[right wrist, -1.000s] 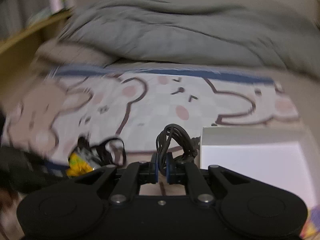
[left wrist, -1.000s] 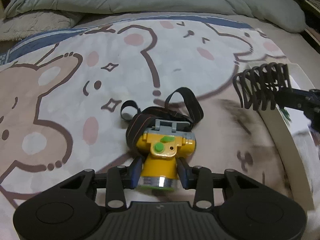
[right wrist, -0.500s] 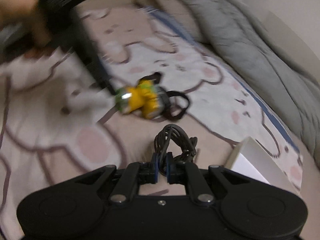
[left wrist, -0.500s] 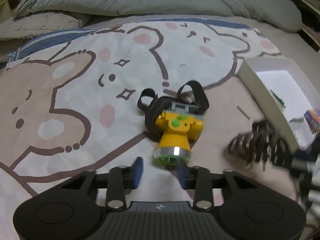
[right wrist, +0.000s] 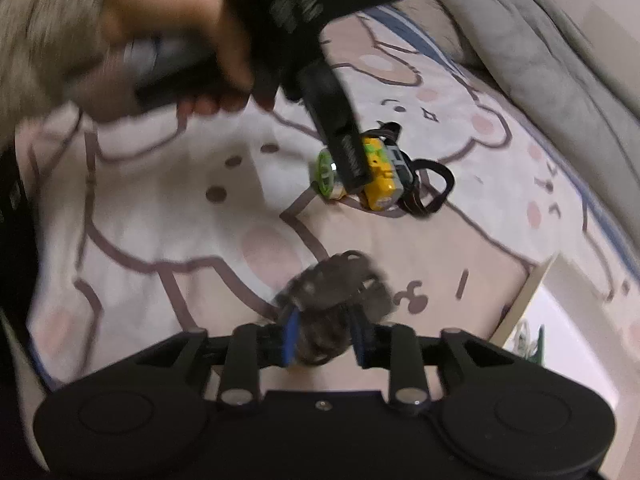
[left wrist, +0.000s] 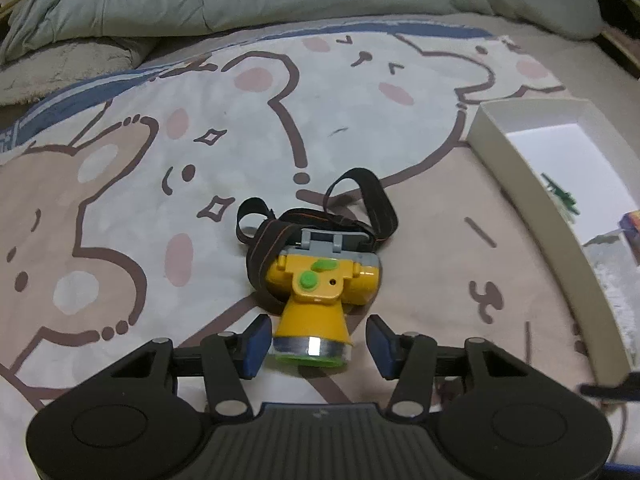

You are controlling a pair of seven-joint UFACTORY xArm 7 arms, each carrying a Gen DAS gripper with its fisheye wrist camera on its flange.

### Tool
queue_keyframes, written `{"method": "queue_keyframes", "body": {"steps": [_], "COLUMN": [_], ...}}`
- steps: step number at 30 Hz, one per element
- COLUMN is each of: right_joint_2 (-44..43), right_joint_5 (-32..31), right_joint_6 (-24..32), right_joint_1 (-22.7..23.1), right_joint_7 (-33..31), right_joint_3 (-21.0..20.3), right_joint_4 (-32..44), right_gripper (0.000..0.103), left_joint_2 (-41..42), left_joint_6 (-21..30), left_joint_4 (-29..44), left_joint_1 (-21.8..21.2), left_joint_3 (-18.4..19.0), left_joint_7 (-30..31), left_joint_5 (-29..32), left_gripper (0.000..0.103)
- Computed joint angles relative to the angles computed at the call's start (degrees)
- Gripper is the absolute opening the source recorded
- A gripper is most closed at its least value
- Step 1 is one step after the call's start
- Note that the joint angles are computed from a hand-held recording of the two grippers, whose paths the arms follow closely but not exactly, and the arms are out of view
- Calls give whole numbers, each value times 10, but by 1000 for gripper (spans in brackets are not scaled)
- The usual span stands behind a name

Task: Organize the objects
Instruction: 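Lift the headlamp with the left tool while the right tool lifts the coil clip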

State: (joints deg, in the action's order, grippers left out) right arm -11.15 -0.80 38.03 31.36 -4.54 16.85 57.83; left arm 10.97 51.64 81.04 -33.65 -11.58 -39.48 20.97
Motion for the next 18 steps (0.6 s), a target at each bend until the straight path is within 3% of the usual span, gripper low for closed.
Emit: {"method": "queue_keyframes", "body": {"steps": [4, 8, 10, 18], "right_joint_2": [-14, 12, 22, 63], "right_joint_5": [38, 36, 51, 53], "right_joint_6": [-5, 37, 40, 24], "right_joint_1": [-11, -41, -43, -25], "right_joint_7": [63, 238, 296, 387], "right_joint_3": [-9, -2, -7, -6], "right_joint_4": [-1, 31, 34, 58], "right_gripper": [44, 46, 46, 46], "left_joint_2": [26, 48, 58, 97], "left_joint_6": [32, 52, 60, 88], "left_joint_4": [29, 51, 61, 101], "left_joint_1": [-10, -18, -24, -40], "left_joint_3": [4, 10, 14, 25], "left_joint_7": [-7, -13, -14, -6], "left_joint_5": [18, 26, 31, 40], "left_gripper": [49, 49, 48, 46]}}
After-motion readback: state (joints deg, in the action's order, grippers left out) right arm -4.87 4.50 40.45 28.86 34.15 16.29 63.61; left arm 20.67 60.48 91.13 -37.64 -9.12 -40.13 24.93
